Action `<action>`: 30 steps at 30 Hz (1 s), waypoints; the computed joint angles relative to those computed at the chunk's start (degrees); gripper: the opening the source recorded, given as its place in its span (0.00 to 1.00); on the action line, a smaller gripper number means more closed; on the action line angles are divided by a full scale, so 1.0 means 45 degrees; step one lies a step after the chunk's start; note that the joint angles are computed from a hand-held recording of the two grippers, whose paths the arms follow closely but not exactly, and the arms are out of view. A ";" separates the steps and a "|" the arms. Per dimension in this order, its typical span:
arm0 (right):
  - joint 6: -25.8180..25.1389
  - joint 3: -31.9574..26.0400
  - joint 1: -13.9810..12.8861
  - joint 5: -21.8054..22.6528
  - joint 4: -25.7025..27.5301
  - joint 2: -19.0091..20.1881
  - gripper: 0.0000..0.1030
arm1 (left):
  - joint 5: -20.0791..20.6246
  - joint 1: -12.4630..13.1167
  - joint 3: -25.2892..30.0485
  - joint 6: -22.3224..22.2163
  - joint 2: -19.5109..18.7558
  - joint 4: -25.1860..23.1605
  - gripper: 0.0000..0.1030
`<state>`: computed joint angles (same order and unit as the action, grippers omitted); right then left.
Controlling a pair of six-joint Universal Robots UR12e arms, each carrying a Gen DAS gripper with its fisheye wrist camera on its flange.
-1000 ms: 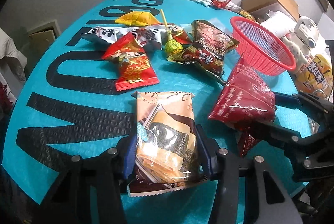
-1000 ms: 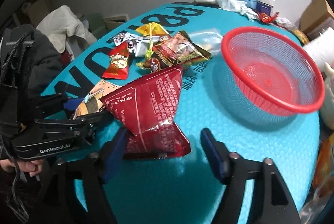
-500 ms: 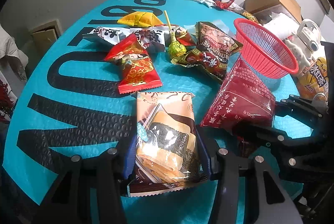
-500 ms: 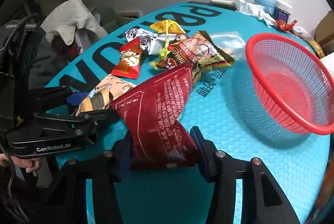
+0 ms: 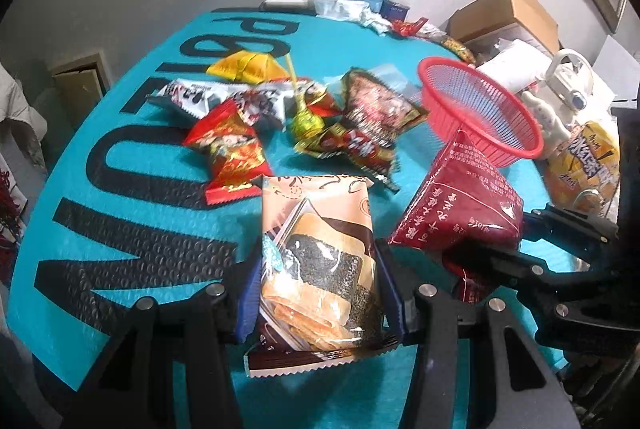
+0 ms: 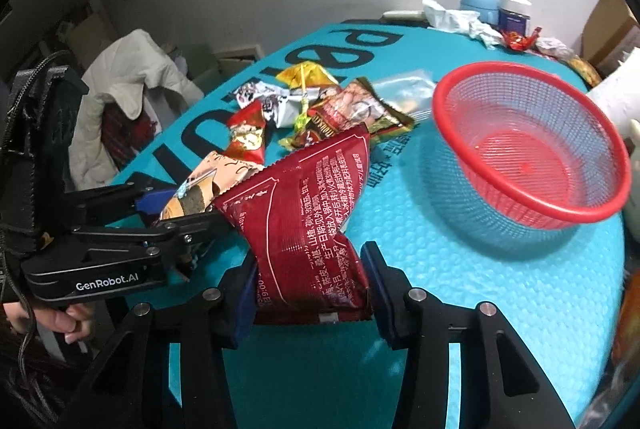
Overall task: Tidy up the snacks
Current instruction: 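Lift and carry both held bags toward the red mesh basket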
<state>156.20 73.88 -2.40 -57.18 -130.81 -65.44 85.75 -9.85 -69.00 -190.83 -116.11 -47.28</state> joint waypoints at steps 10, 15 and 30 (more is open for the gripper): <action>0.0654 0.0577 -0.0388 0.0246 -0.1140 -0.0517 0.46 | -0.0354 -0.0210 0.0400 0.0182 -0.0097 0.0743 0.48; 0.1099 0.0744 -0.0572 0.0220 -0.1849 -0.0673 0.46 | -0.0558 -0.0313 0.0751 0.0414 -0.0267 0.1061 0.48; 0.2001 0.0194 -0.0817 -0.0543 -0.3155 -0.0488 0.46 | -0.1194 -0.0488 0.2782 0.1361 -0.1368 0.1073 0.48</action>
<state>165.20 74.75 -6.08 -59.62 -145.00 -67.64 80.38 -12.05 -56.48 -184.71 -122.26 -42.46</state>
